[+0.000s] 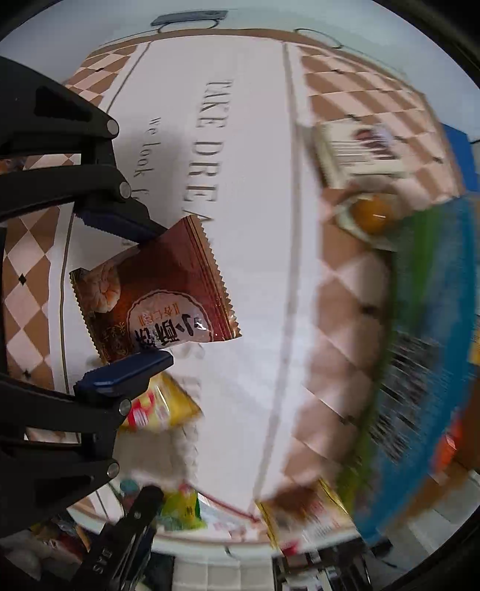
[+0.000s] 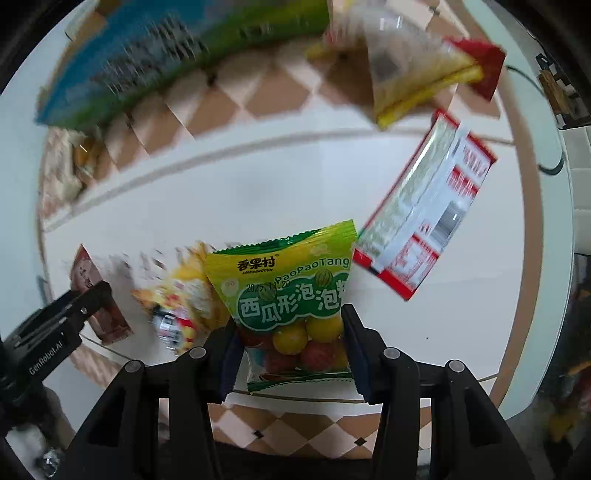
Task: Organize snacks
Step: 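Carry the red-brown packet with the left tool while the right tool carries the green bag into the box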
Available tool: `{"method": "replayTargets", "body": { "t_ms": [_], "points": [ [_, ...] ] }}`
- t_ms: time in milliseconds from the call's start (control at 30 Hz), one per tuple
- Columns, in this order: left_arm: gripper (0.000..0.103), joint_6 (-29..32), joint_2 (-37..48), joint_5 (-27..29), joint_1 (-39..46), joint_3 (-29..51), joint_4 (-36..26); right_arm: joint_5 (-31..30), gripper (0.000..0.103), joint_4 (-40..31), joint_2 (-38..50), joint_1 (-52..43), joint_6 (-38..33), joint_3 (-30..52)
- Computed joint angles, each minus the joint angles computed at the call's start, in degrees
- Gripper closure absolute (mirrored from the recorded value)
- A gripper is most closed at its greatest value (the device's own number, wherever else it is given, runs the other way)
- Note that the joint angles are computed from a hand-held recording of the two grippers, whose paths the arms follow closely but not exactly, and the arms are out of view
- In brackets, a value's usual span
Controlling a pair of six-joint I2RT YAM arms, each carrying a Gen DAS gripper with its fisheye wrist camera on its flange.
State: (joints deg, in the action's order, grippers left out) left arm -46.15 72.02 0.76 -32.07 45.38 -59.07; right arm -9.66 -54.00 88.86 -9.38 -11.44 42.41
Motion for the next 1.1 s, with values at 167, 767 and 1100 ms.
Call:
{"method": "replayTargets", "body": {
  "t_ms": [167,767,1100],
  "points": [
    [0.047,5.7,1.5,0.0,4.2,14.0,-5.1,-6.6,0.051,-9.9,-0.6,-0.9,-0.1,12.7],
    [0.047,26.0,44.6,9.3,21.8,62.1,-11.2,-8.2,0.051,-14.4,25.6,10.9,13.0,59.5],
    [0.046,30.2,68.9,13.5,22.4,88.1,-24.9,-2.9,0.051,-17.1,43.5,11.6,12.5,75.9]
  ]
}}
